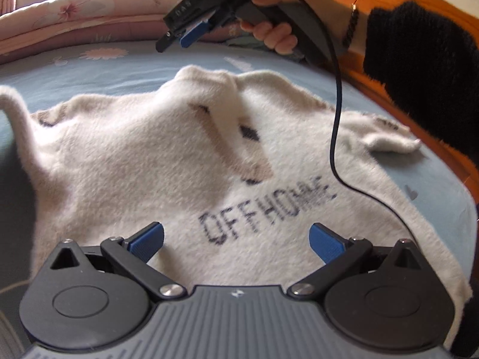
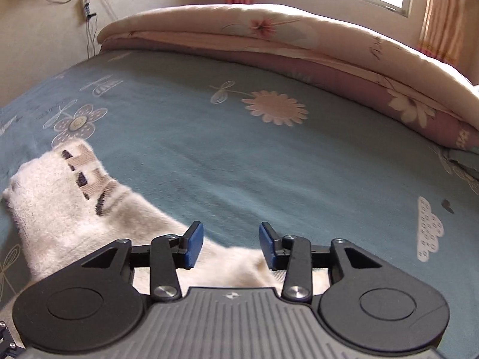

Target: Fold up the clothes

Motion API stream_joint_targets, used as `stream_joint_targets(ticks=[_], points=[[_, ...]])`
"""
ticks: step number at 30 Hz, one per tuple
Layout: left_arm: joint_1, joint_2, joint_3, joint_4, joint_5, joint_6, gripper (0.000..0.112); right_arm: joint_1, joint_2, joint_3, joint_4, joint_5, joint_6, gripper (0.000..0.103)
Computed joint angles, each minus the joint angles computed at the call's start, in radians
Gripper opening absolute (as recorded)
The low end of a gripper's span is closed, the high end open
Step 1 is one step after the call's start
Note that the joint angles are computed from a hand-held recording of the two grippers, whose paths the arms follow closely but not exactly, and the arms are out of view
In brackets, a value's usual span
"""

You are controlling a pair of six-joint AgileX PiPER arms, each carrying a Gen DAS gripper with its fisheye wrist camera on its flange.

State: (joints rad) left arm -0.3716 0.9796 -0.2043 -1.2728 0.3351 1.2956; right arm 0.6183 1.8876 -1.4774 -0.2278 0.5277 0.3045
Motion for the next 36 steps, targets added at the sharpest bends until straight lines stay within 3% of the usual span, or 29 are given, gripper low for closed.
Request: stream_joint_targets(ticks=[2,5,9,14,17,20,22,25,28,31,36], points=[[0.014,-0.045,0.006,0.083,0.009,-0.08,0.102,0.018,0.04,-0.053,-0.04,0.04,0.038,0.056],[0.131,-0.047,0.015,0.005,0.124,0.053,0.102,0.008,0.1,-0.127,-0.006,0.089,0.024,0.057],[0.097,-0.03,0.021,-0.022,0.084,0.075,0.102,-0.015,0.183,-0.226,0.115,0.159,-0.143,0.06],[0.132,0.013,0.023,-0.085,0.095,0.159,0.102,-0.006,0.295,-0.35,0.193,0.242,-0.38,0.063],[0.168,0.028,0.026,-0.112,0.119,0.209,0.102,-0.007,0.352,-0.419,0.186,0.28,-0.423,0.073],[0.173,0.037,0.028,-0.129,0.122,0.237,0.102,-0.04,0.404,-0.481,0.288,0.331,-0.509,0.078],[0.173,0.041,0.029,-0.139,0.122,0.25,0.102,-0.053,0.408,-0.473,0.331,0.32,-0.522,0.078],[0.172,0.047,0.03,-0.152,0.12,0.268,0.102,-0.042,0.356,-0.385,0.36,0.267,-0.569,0.053],[0.15,0.04,0.031,-0.149,0.098,0.249,0.102,0.008,0.306,-0.309,0.258,0.219,-0.54,0.033],[0.105,0.013,0.03,-0.106,0.057,0.175,0.102,0.088,0.266,-0.249,0.056,0.186,-0.445,0.023],[0.114,-0.018,0.032,-0.076,0.073,0.144,0.102,0.197,0.225,-0.178,-0.273,0.147,-0.213,0.02]])
